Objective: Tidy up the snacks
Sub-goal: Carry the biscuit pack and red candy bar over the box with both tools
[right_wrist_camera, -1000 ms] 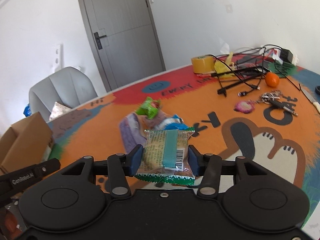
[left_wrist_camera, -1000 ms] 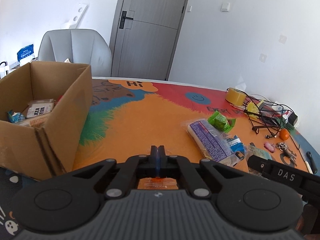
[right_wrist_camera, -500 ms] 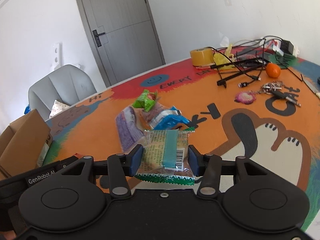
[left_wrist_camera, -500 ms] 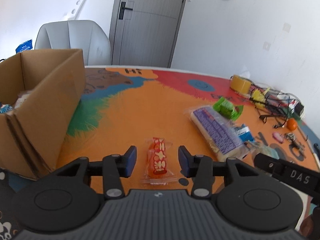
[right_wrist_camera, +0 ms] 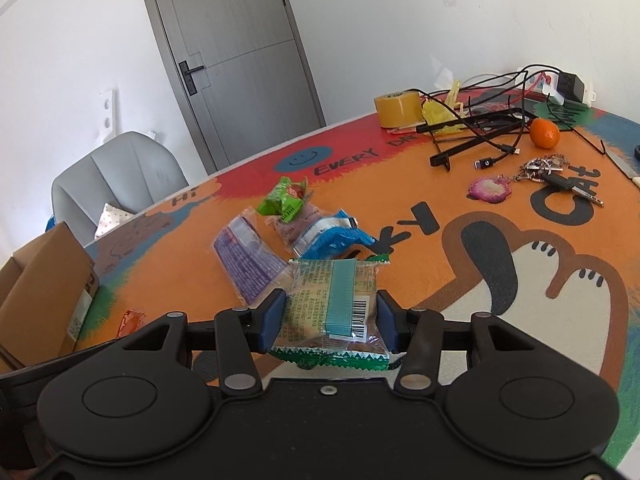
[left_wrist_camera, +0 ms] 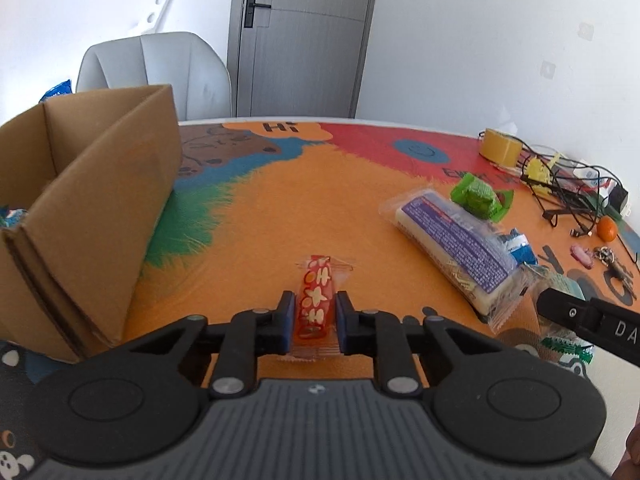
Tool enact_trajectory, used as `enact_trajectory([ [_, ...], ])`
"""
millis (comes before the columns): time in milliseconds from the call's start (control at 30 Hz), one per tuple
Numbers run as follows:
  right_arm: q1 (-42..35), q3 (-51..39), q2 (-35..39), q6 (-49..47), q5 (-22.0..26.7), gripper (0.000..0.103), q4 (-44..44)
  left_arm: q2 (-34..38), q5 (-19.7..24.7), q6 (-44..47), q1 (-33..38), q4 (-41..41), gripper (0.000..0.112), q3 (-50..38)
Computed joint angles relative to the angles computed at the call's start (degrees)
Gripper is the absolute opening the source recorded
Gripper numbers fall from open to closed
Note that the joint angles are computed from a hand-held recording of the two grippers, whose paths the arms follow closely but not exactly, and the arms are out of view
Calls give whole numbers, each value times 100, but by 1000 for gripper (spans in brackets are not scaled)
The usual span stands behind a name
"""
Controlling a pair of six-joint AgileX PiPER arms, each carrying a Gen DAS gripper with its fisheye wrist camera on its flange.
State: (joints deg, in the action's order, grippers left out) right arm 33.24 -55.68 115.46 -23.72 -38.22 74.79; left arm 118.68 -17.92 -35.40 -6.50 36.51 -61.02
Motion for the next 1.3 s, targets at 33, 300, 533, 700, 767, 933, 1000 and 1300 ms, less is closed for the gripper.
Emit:
enact_trajectory([
  [33, 25, 3, -23, -17, -32, 49, 17, -52, -40, 1, 16, 10, 19, 41],
  [300, 271, -81, -214, -248, -271, 49, 108, -574, -451, -134, 276, 288, 19, 461],
  [533, 474, -349, -257, -604, -290, 49, 218, -957, -649, -364, 594, 562, 19, 652],
  [700, 599, -525, -313, -819, -321, 49, 203, -1175, -728, -546, 807, 721, 19, 706],
  [767, 628, -579, -330, -851, -322, 49, 178, -1251, -761, -610, 892, 793, 19, 727],
  [933, 676, -795, -313, -1054, -238, 49, 187, -1402, -846, -856, 1124, 1084, 19, 729],
  [1000, 697, -909, -286, -1167, -205, 49, 205, -1430, -833, -971, 1205, 1200, 19, 688],
  [1300, 801, -1559, -96, -1823, 44, 49, 383, -1505, -861, -1368, 1606, 1656, 19, 553],
])
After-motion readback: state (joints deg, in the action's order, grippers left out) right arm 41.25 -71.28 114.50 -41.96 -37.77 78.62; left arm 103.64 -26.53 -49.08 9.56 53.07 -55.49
